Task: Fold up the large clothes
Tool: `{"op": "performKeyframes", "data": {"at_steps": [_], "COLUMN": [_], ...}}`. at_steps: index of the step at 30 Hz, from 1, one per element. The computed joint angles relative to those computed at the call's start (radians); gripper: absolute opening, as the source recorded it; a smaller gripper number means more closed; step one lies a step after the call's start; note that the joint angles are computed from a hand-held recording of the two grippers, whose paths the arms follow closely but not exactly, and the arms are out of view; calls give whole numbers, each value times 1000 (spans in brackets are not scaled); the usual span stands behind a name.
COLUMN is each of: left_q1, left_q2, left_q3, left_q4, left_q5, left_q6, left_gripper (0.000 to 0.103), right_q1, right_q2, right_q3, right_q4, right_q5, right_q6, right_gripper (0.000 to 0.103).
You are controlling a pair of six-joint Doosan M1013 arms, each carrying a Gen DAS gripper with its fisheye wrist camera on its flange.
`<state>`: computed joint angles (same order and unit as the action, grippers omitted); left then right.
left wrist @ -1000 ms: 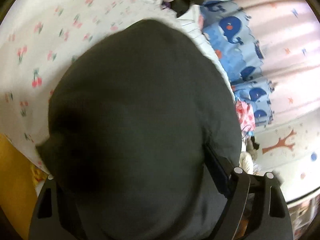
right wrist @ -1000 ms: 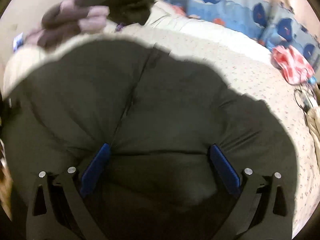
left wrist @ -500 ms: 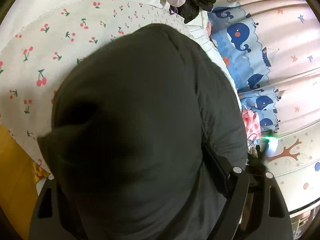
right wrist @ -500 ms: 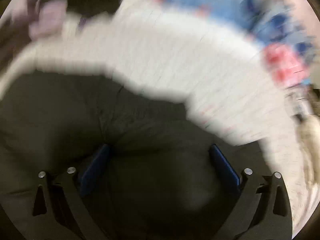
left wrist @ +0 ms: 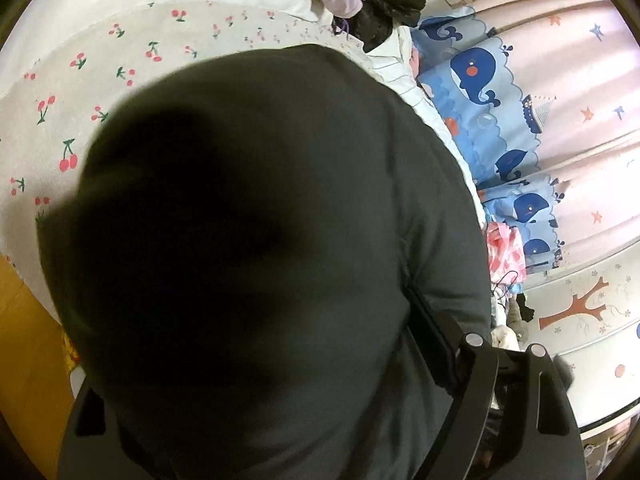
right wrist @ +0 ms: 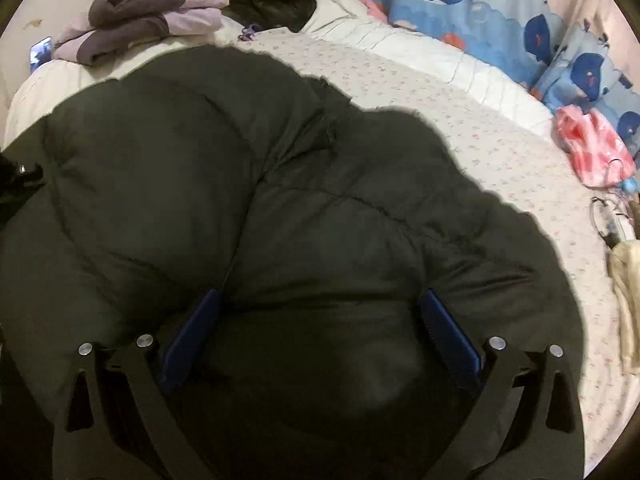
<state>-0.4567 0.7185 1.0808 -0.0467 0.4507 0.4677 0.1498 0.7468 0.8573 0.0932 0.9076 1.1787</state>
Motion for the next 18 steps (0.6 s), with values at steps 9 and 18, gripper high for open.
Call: {"op": "performKeyframes", "data": {"at_steps": [9, 18], "left_q1": [3, 3], "left_q2": [-6, -8], "left_q3": [11, 24], "left_q4": [14, 6], "left_q5": [-1, -22], "left_q6": [1, 6], "left_gripper": [79, 79], "right_q1": [8, 20], "right_q2": [-120, -135], "right_q3": [202, 239], "right_q4": [-18, -38], "right_q5": [-182, -204], "right_q6": [-67, -46], "right_gripper": [96, 96]}}
